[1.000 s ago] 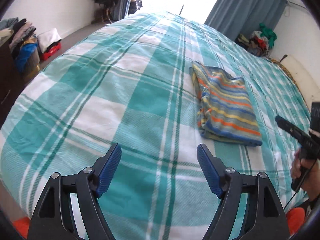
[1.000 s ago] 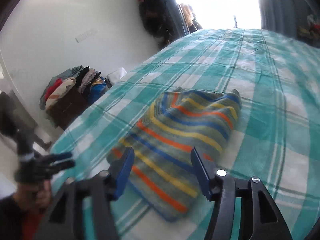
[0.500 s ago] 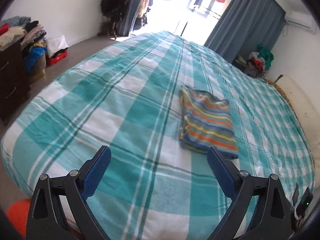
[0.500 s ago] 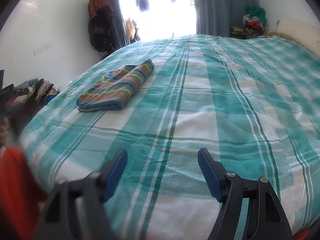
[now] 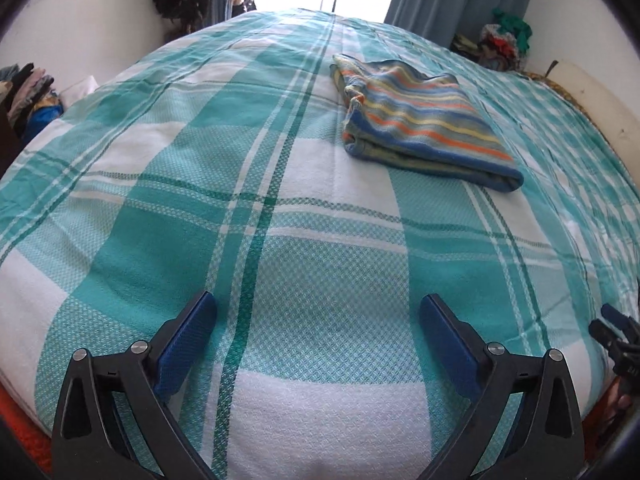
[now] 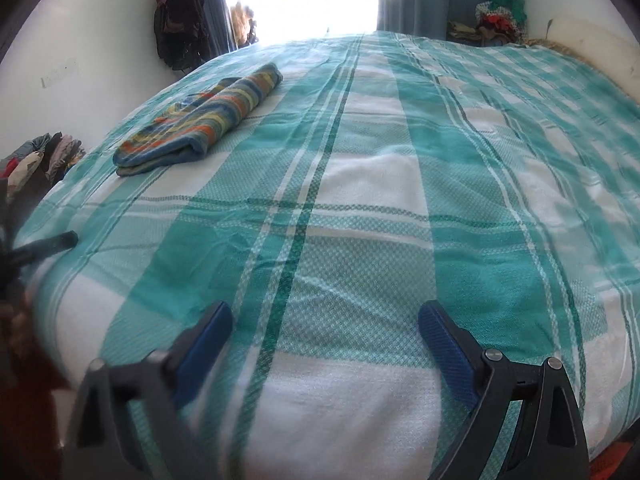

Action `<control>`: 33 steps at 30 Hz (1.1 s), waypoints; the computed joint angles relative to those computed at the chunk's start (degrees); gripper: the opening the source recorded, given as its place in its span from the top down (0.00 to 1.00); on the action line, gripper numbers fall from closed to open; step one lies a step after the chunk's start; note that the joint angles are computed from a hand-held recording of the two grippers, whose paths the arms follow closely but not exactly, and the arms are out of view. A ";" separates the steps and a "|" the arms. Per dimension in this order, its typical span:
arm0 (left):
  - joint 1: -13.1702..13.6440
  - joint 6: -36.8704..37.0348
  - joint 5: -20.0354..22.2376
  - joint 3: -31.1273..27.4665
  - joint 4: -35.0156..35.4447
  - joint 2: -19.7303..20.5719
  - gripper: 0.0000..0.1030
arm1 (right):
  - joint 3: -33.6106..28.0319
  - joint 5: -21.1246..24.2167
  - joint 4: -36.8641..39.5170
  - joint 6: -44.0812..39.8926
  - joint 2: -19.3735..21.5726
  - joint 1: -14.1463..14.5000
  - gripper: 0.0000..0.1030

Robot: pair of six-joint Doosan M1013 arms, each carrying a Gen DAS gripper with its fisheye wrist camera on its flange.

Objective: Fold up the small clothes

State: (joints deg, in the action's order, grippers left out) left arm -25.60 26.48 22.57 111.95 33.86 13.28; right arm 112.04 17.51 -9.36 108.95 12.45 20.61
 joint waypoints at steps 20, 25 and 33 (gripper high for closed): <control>-1.03 -0.87 2.55 -0.40 3.36 0.82 0.01 | -0.01 0.88 -9.37 8.53 0.99 1.42 0.00; -1.14 -1.12 2.82 -0.46 3.69 0.84 0.01 | 0.03 0.81 -9.54 8.71 0.99 1.44 0.00; -1.14 -1.18 2.80 -0.45 3.77 0.86 0.01 | 0.10 0.69 -9.91 9.11 1.01 1.49 0.00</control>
